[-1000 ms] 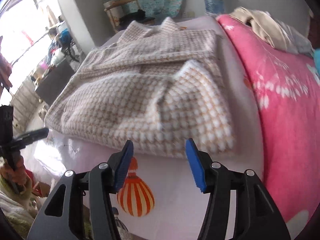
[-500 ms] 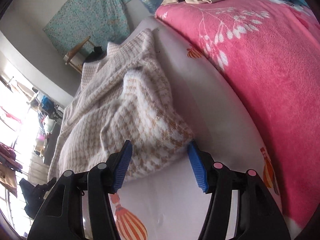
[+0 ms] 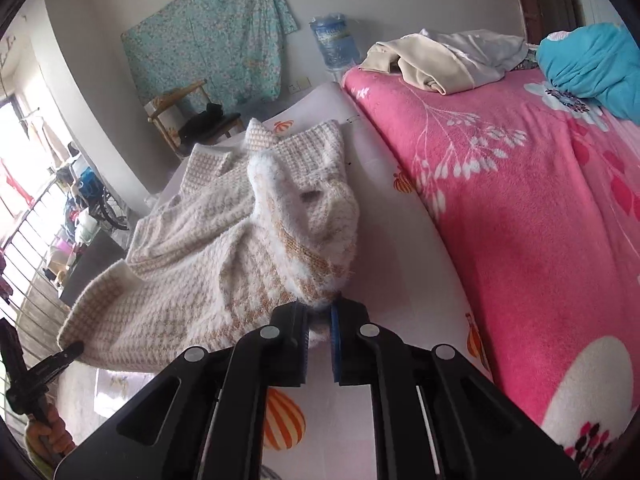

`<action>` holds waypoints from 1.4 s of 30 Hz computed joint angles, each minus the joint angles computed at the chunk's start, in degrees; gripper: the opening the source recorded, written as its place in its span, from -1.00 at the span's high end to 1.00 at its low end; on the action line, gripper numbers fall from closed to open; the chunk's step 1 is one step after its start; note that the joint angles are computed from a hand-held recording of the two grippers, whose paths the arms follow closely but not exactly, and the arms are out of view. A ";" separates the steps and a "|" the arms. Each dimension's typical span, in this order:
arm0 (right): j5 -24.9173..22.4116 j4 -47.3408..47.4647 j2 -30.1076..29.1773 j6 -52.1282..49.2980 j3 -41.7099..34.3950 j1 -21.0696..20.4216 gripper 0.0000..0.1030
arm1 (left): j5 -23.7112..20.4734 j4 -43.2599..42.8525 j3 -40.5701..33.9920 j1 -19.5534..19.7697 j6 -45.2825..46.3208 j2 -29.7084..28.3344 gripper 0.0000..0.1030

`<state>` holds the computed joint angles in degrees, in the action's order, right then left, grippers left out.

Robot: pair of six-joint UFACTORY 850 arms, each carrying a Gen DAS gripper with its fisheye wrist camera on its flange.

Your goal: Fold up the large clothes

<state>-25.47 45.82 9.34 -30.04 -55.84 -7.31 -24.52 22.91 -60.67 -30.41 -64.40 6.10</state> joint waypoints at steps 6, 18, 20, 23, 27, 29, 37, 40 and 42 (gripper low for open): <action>-12.21 -7.76 -4.41 3.96 -1.99 -2.96 0.41 | -1.56 -20.36 7.44 6.06 10.66 4.50 0.50; -14.35 4.12 -10.74 -11.48 -10.47 -0.44 0.11 | 3.64 -4.94 -0.73 2.59 10.28 -0.67 0.31; -14.84 3.26 -12.91 -12.86 -12.16 2.02 0.08 | 1.63 -7.76 -4.91 1.43 15.67 -5.63 0.27; -15.51 0.27 -15.77 -12.91 -13.58 4.18 0.06 | -3.59 -9.79 -8.56 1.29 18.47 -11.14 0.27; -14.93 -11.71 -17.03 -7.09 -13.74 6.21 0.04 | -4.00 -14.36 -7.49 2.97 22.36 -11.69 0.29; -15.95 -14.65 -17.08 -6.36 -14.86 6.62 -0.01 | -2.33 -12.29 -6.94 2.92 21.98 -10.53 0.26; -13.46 -13.70 -20.40 -7.72 -20.80 5.71 -0.15 | -5.89 4.00 -13.33 2.11 12.72 -14.46 0.08; -13.85 -13.09 -23.45 -6.78 -24.21 4.38 -0.15 | -7.82 6.24 -15.38 2.87 12.44 -16.54 0.08; -14.52 -12.72 -25.18 -6.82 -26.14 3.73 -0.15 | -7.97 4.90 -16.24 3.57 14.40 -17.57 0.08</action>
<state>-39.99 33.10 -15.84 -36.86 -81.98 -3.58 -32.49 27.82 -76.91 -26.84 -50.00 -11.47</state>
